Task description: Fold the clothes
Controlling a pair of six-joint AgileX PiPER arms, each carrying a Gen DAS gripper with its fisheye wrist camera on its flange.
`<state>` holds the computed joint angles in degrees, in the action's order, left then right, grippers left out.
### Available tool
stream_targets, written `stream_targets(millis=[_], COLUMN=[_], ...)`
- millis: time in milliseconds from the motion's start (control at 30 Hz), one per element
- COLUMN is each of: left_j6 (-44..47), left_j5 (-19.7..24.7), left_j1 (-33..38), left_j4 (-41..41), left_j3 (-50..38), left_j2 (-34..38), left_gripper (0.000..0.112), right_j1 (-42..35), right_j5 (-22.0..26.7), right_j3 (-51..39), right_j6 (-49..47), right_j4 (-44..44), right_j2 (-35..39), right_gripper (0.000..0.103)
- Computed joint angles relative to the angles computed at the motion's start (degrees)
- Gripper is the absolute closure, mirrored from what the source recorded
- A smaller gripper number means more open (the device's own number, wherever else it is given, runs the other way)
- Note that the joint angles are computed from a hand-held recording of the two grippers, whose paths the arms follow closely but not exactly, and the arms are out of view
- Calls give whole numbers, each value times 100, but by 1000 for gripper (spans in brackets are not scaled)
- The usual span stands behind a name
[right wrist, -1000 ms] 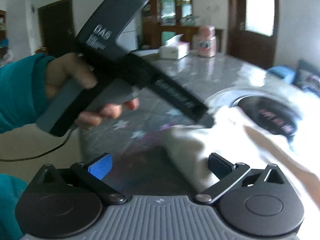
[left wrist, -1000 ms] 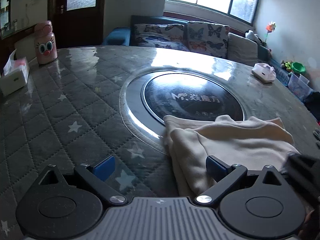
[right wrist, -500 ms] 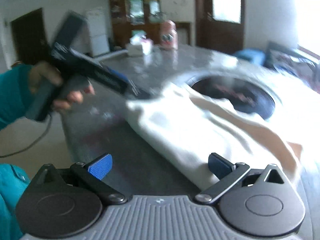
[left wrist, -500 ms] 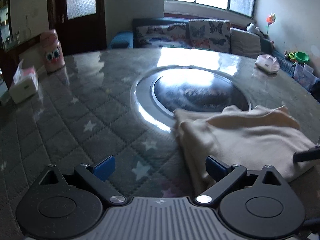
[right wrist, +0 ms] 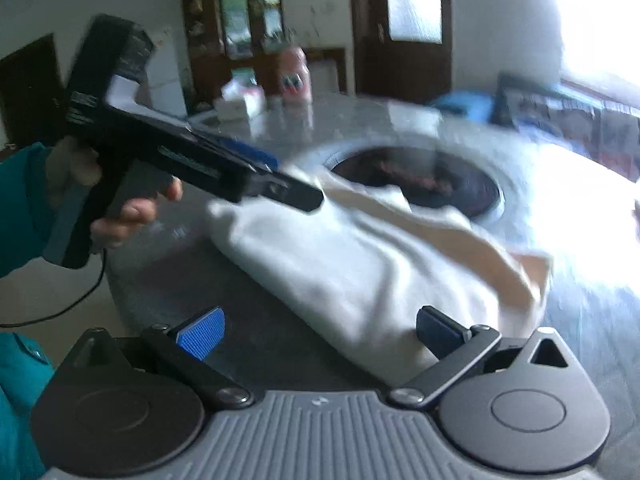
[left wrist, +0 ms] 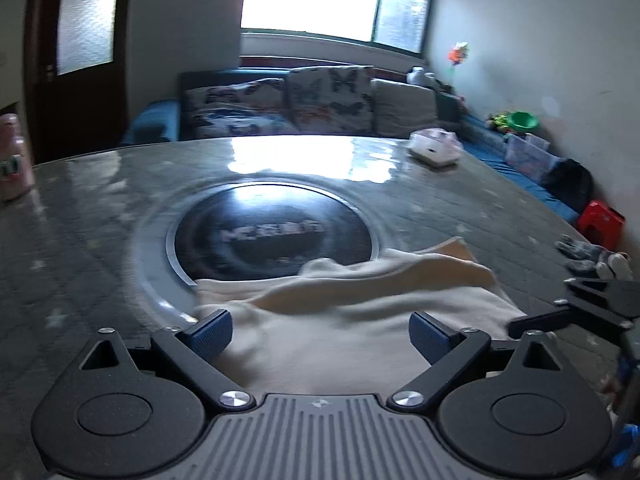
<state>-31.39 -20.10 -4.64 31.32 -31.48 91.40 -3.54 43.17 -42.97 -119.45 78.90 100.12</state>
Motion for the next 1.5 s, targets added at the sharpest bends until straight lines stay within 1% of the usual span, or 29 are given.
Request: stream_targets(millis=[67, 167, 233, 267, 333, 433, 467, 533, 600, 667, 700, 733, 800, 867, 933, 967, 1067, 1100, 1167, 1233, 1267, 1333, 1433, 1500], left_j6=[-300, -382, -251, -129, 119, 506, 575, 701, 818, 815, 757, 700, 734, 716, 667, 662, 642, 631, 591, 522, 491, 427, 380, 405], left_j5=[-244, -503, -746, -786, -840, -897, -912, -930, -932, -952, -968, -983, -990, -1017, -1021, -1031, -1091, -1116, -1148, -1155, -1164, -1185, -1195, -1184], left_j1=[59, 119, 197, 173, 108, -9, -31, -68, -91, -69, -42, -15, -6, 12, 19, 17, -1, -9, -21, -26, -8, 37, 84, 85], left_j4=[402, 637, 702, 620, 430, 101, 44, -50, -118, -49, 40, 128, 115, 166, 229, 232, 243, 249, 290, 369, 426, 547, 660, 636], left_j3=[60, 173, 296, 335, 404, 495, 516, 544, 556, 556, 547, 538, 534, 535, 516, 514, 529, 537, 550, 559, 563, 573, 570, 537], left_j2=[102, 201, 223, 228, 232, 243, 243, 242, 239, 244, 257, 270, 308, 312, 306, 299, 267, 254, 233, 216, 214, 211, 223, 277], left_gripper=[20, 20, 20, 20, 20, 20, 20, 20, 20, 20, 20, 20, 20, 19, 18, 18, 18, 18, 18, 18, 18, 18, 18, 18], right_j1=[-152, -463, -491, -499, -281, 326, 528, 796, 1018, 1286, 1365, 1442, 1489, 1534, 1474, 1442, 1437, 1494, 1625, 1748, 1765, 1768, 1728, 1803], right_j5=[28, 251, 276, 278, -129, -1263, -1590, -1948, -2079, -2305, -2391, -2560, -2688, -2792, -2725, -2647, -2428, -2477, -2582, -2657, -2673, -2659, -2508, -2548], right_j3=[-67, -98, -303, -410, -663, -1240, -1494, -1921, -2453, -2828, -2922, -2981, -3060, -3145, -3204, -3192, -3109, -3110, -3148, -3420, -3486, -3570, -3503, -3528], right_j6=[257, 322, 411, 456, 477, 880, 1257, 1730, 2674, 3745, 4085, 4196, 4726, 5361, 5643, 5478, 4475, 4433, 4613, 5458, 5746, 6056, 5493, 5397], right_j4=[-376, -734, -580, -494, -16, 430, 269, 29, -789, -1784, -2173, -2332, -2748, -3258, -3310, -3110, -2303, -2318, -2595, -3372, -3587, -3728, -3104, -3083], right_j2=[14, -135, -155, -157, -39, 331, 489, 813, 1199, 1460, 1550, 1653, 1722, 1787, 1789, 1748, 1688, 1712, 1767, 1975, 2024, 2068, 1938, 1958], right_gripper=[0, 0, 0, 0, 0, 0, 0, 0, 0, 0, 0, 0, 0, 0, 0, 0, 0, 0, 0, 0, 0, 0, 0, 0])
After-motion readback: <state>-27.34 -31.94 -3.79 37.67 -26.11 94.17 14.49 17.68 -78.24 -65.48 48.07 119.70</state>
